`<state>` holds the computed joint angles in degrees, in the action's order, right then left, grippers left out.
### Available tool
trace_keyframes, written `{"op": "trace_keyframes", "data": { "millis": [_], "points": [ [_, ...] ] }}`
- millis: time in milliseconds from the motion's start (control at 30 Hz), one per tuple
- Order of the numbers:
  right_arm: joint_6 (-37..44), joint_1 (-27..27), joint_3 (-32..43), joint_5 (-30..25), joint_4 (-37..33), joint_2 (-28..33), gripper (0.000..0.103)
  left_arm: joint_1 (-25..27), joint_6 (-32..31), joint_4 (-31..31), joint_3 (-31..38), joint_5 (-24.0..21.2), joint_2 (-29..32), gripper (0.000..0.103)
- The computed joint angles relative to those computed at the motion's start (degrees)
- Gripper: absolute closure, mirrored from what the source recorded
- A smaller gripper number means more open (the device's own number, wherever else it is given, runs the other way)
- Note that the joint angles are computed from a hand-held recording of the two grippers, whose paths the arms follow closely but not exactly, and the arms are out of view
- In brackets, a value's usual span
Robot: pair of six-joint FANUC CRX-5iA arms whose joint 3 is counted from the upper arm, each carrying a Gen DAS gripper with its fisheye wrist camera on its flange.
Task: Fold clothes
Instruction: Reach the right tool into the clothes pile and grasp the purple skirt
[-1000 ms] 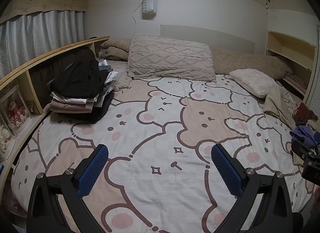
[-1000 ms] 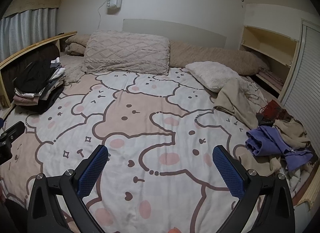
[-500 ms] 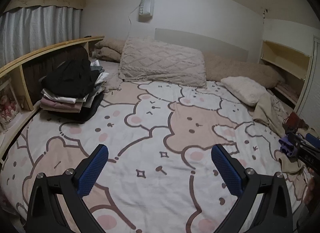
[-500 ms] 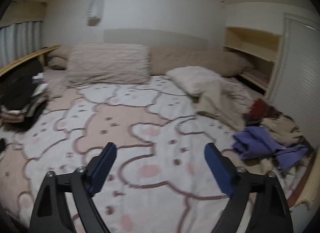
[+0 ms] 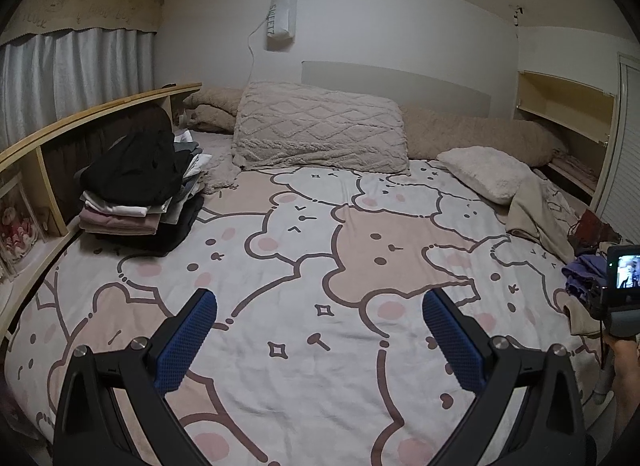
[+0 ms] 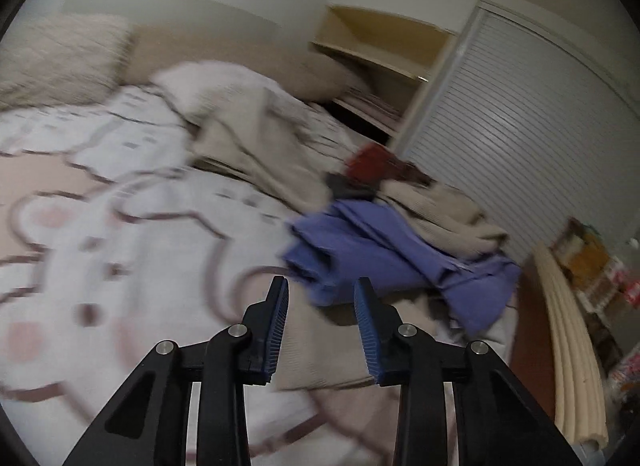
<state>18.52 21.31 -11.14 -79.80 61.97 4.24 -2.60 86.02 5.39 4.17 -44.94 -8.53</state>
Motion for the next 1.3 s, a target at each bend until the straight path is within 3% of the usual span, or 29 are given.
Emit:
{"op": "trace_keyframes", "data": {
  "millis": [333, 433, 533, 567, 600, 633, 767, 833, 900, 1067, 1100, 1167, 1300],
  "points": [
    [6.7, -8.7, 1.3, -1.7, 4.1, 7.6, 0.068, -4.5, 3.0, -4.6, 3.1, -1.3, 3.5, 0.0],
    [9.7, -9.3, 2.4, -1.4, 2.6, 8.7, 0.068, -5.5, 3.4, -5.9, 3.2, -0.9, 3.8, 0.0],
    [7.5, -8.1, 0.7, 0.1, 4.4, 7.2, 0.068, -5.9, 3.9, -6.0, 3.5, -1.1, 4.4, 0.0],
    [6.7, -7.8, 0.3, 0.7, 5.0, 6.8, 0.058, -6.0, 4.0, -5.9, 3.6, -1.2, 4.6, 0.0],
    [5.5, -7.5, 0.2, 1.3, 5.2, 6.6, 0.031, -6.1, 4.0, -5.8, 3.7, -1.4, 4.8, 0.0],
    [4.4, -7.3, 0.1, 1.9, 5.5, 6.4, 0.021, -6.2, 4.0, -5.9, 3.9, -1.6, 4.9, 0.0],
    [4.7, -7.9, 2.0, 1.2, 6.1, 9.0, 0.021, -6.5, 3.9, -6.9, 4.2, -2.0, 5.0, 0.0],
    [4.5, -9.0, 3.8, -0.2, 4.5, 10.6, 0.025, -6.4, 3.8, -7.0, 4.1, -2.0, 4.9, 0.0],
    [4.5, -10.0, 4.8, -1.9, 3.3, 11.7, 0.046, -6.0, 4.0, -6.7, 3.8, -1.6, 4.7, 0.0],
    [-1.5, -11.7, 0.1, -1.8, 5.3, 8.3, 0.054, -4.9, 3.8, -5.3, 3.1, -1.5, 4.6, 0.0],
    [-2.4, -11.9, -0.8, -2.0, 5.9, 7.7, 0.071, -4.7, 3.6, -5.0, 3.0, -1.5, 4.5, 0.0],
    [-3.5, -12.9, -2.1, -0.6, 5.1, 5.6, 0.09, -4.2, 3.0, -4.4, 2.3, -1.1, 4.0, 0.0],
    [-4.9, -15.2, -4.9, 7.4, 4.3, -2.7, 0.095, -2.9, 1.5, -2.8, 0.2, 1.0, 2.4, 0.0]
  ]
}}
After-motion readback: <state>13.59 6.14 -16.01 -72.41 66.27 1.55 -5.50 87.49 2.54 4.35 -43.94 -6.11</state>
